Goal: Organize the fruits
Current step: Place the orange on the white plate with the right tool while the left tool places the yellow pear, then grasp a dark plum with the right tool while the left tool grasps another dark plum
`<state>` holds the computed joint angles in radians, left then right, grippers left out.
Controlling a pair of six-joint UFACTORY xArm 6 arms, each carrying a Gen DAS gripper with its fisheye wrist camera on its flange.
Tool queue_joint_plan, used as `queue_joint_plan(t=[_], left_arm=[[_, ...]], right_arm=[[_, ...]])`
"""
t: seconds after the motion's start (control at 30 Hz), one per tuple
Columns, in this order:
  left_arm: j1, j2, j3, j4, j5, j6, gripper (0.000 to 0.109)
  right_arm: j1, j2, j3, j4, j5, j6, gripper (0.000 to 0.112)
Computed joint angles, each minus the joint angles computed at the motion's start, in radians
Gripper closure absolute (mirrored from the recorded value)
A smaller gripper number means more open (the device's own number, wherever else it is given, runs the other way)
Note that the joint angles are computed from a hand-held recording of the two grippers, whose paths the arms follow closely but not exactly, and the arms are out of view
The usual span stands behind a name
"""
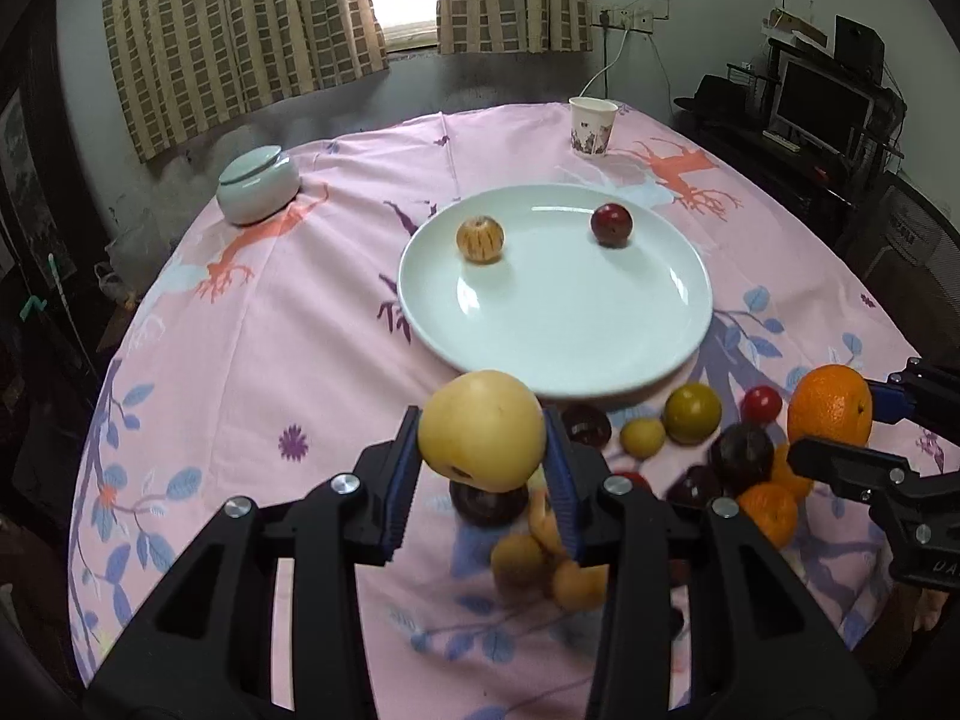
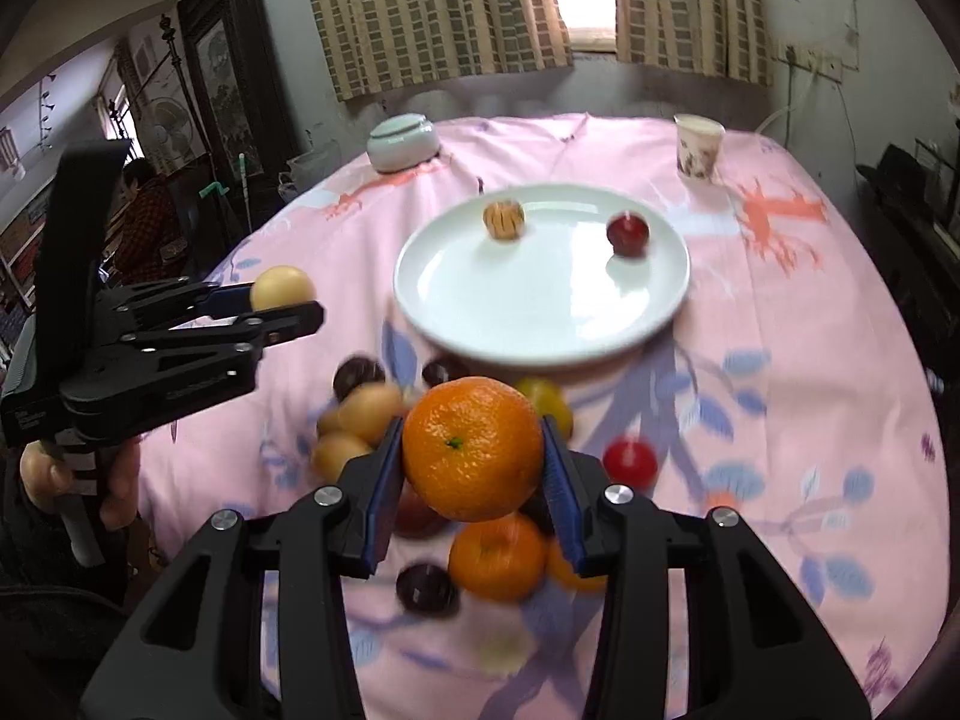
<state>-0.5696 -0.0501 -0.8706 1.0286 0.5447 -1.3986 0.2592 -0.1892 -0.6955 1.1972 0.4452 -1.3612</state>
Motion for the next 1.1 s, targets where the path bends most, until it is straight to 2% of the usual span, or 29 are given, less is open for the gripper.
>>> queue_joint_plan(t=[0.1,0.17,0.23,0.33,0.5,0.6,0.8,0.87,0.97,1.0,1.1], left_arm=[[0.066,0.095,-0.125,-0.141,-0.056,0.179,0.069],[0.101,0.177,-0.222,-0.218,-0.071,0.277,0.069],[0.131,0.264,-0.320,-0.264,-0.057,0.330,0.069],[0.182,0.381,-0.420,-0.433,-0.075,0.456,0.069],[0.223,0.486,-0.486,-0.591,-0.094,0.569,0.069],[0.230,0.511,-0.510,-0.607,-0.106,0.590,0.069],[0.235,0.546,-0.557,-0.648,-0.099,0.638,0.069],[0.235,0.553,-0.572,-0.643,-0.079,0.630,0.069],[0.240,0.521,-0.545,-0.640,-0.095,0.619,0.059],[0.240,0.496,-0.521,-0.623,-0.110,0.601,0.051],[0.237,0.383,-0.417,-0.541,-0.175,0.522,0.039]], right_arm=[[0.027,0.105,-0.139,-0.034,-0.038,-0.002,0.068],[0.045,0.221,-0.265,-0.134,-0.066,0.093,0.068],[0.039,0.337,-0.392,-0.208,-0.033,0.193,0.068],[0.041,0.503,-0.560,-0.305,-0.020,0.315,0.068],[0.044,0.694,-0.766,-0.489,0.028,0.474,0.069],[0.043,0.757,-0.842,-0.547,0.057,0.531,0.069],[0.051,0.805,-0.905,-0.602,0.066,0.565,0.068],[0.055,0.810,-0.910,-0.654,0.061,0.598,0.062],[0.062,0.769,-0.845,-0.646,-0.041,0.576,0.049],[0.061,0.744,-0.818,-0.625,-0.068,0.554,0.048],[0.059,0.637,-0.711,-0.540,-0.127,0.460,0.048]])
